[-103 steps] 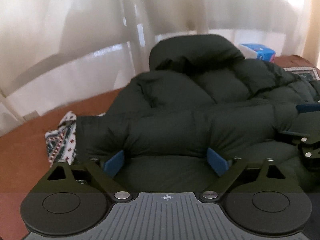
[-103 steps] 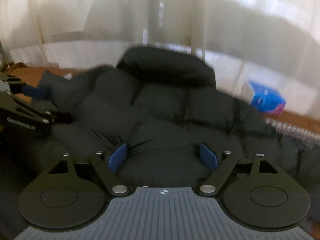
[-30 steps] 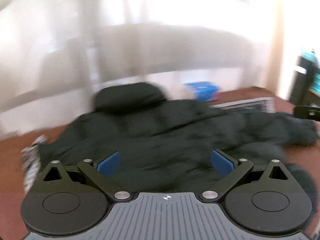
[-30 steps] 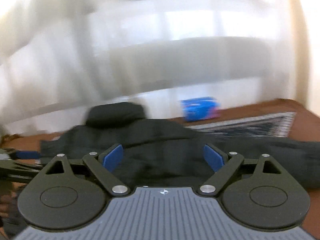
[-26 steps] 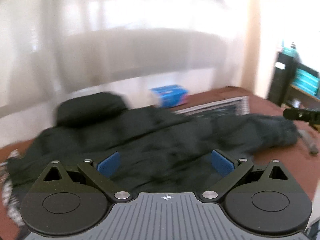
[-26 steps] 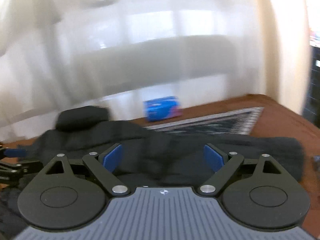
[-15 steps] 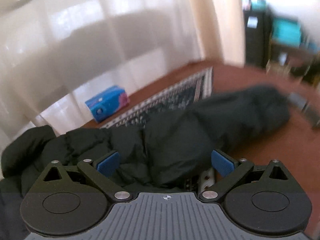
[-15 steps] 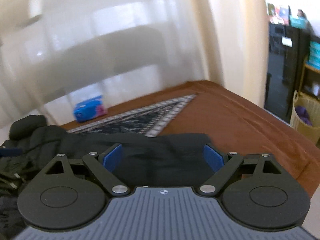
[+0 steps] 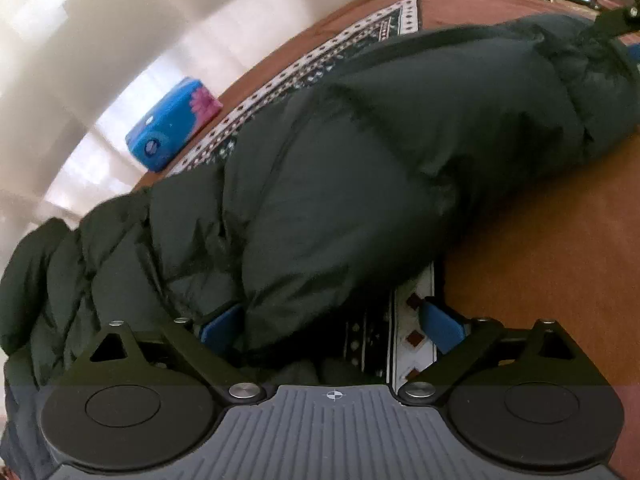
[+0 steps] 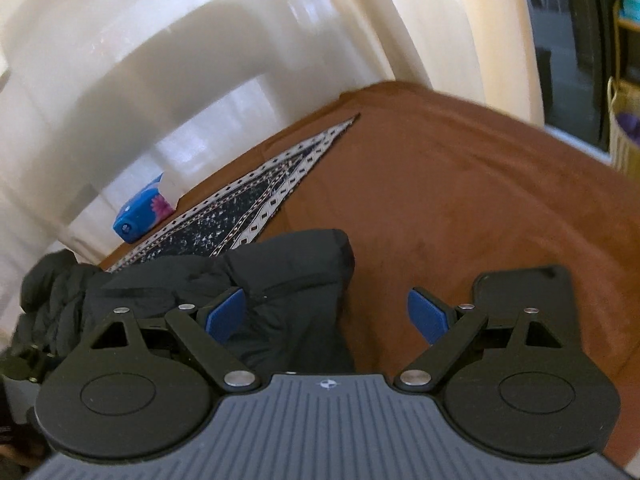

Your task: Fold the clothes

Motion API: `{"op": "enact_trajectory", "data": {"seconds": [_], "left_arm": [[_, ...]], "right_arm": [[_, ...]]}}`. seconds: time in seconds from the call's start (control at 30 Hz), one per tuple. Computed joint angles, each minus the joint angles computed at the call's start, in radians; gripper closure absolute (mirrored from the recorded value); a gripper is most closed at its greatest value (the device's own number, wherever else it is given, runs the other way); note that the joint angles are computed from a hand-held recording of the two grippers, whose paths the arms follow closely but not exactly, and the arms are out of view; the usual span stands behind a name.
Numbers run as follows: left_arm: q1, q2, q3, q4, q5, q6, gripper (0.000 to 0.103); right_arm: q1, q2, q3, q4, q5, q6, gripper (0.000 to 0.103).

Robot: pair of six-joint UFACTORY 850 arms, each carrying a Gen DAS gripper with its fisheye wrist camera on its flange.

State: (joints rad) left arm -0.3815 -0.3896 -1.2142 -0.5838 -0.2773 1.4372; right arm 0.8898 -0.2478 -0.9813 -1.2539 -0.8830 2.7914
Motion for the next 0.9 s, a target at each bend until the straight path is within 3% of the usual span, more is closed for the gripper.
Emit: {"op": "enact_trajectory", "data": {"seconds": [0.03,0.07,0.13,0.17,0.2,0.27,0.3,0.43,0.5,0.7,0.8,0.9], "left_arm": [[-0.001,-0.003,-0.006,0.004,-0.006,-0.003,0.015],[-0.001,-0.006,-0.012,0.006,-0.015,-0.011,0.026],[-0.007,-0.006,-0.013,0.032,0.007,-0.052,0.053],[-0.012,-0.006,-0.01,0.062,0.031,-0.092,0.071],[-0.01,-0.012,-0.017,0.078,0.036,-0.124,0.081],[0.006,-0.025,-0.045,0.022,-0.006,-0.117,0.091],[0.013,-0.027,-0.056,-0.004,-0.025,-0.111,0.095],[0.037,-0.022,-0.087,-0.081,-0.104,-0.121,0.1],[0.052,-0.032,-0.112,-0.099,-0.148,-0.168,0.102],[0.118,-0.062,-0.174,-0.249,-0.29,-0.239,0.102],[0.163,-0.06,-0.177,-0.375,-0.354,-0.209,0.102],[0.215,-0.068,-0.177,-0.496,-0.426,-0.192,0.102]], "right_arm": [[-0.005,0.003,0.012,-0.022,0.02,0.03,0.015],[-0.011,0.004,0.023,-0.043,0.04,0.055,0.015],[-0.024,0.005,0.038,-0.081,0.086,0.095,0.024],[-0.03,0.006,0.044,-0.101,0.112,0.116,0.027],[-0.037,0.008,0.051,-0.124,0.138,0.139,0.035],[-0.049,0.012,0.064,-0.178,0.189,0.192,0.05],[-0.054,0.014,0.067,-0.205,0.21,0.214,0.064],[-0.06,0.024,0.047,-0.192,0.225,0.151,0.088],[-0.057,0.04,0.029,-0.185,0.197,0.116,0.094],[-0.053,0.081,-0.11,-0.279,0.097,-0.091,0.097],[-0.066,0.039,-0.265,-0.318,0.115,-0.285,0.097],[-0.085,-0.073,-0.489,-0.308,0.199,-0.524,0.097]]}}
